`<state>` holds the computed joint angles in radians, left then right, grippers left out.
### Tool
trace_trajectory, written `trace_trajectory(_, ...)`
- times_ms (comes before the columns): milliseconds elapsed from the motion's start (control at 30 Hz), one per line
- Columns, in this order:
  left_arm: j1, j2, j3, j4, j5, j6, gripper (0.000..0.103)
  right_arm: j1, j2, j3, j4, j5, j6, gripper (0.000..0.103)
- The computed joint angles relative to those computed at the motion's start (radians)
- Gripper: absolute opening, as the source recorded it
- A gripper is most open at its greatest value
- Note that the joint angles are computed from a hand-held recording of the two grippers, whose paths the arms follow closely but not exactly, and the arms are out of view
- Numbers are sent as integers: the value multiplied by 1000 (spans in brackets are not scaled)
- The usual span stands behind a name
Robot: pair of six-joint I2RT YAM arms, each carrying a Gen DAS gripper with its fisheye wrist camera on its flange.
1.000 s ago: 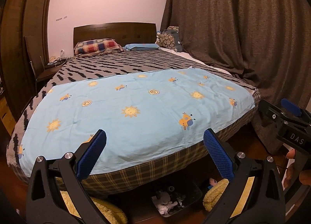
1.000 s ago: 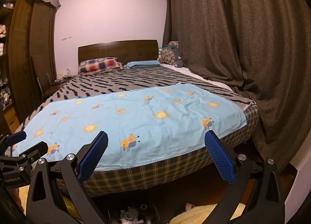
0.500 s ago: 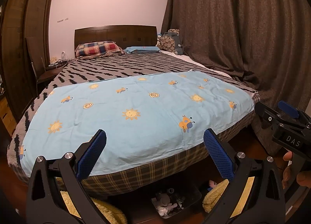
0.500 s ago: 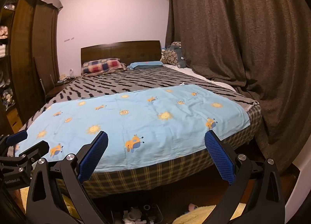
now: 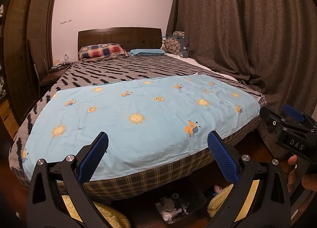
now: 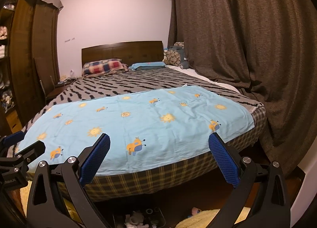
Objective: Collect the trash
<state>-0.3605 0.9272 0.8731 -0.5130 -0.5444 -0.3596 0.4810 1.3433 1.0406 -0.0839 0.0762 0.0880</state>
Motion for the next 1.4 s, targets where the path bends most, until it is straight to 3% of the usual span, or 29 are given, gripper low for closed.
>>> trace_trajectory(1400, -8, -3, 5, -6, -30, -27, 95, 9, -1, -6, 3, 0, 18, 100)
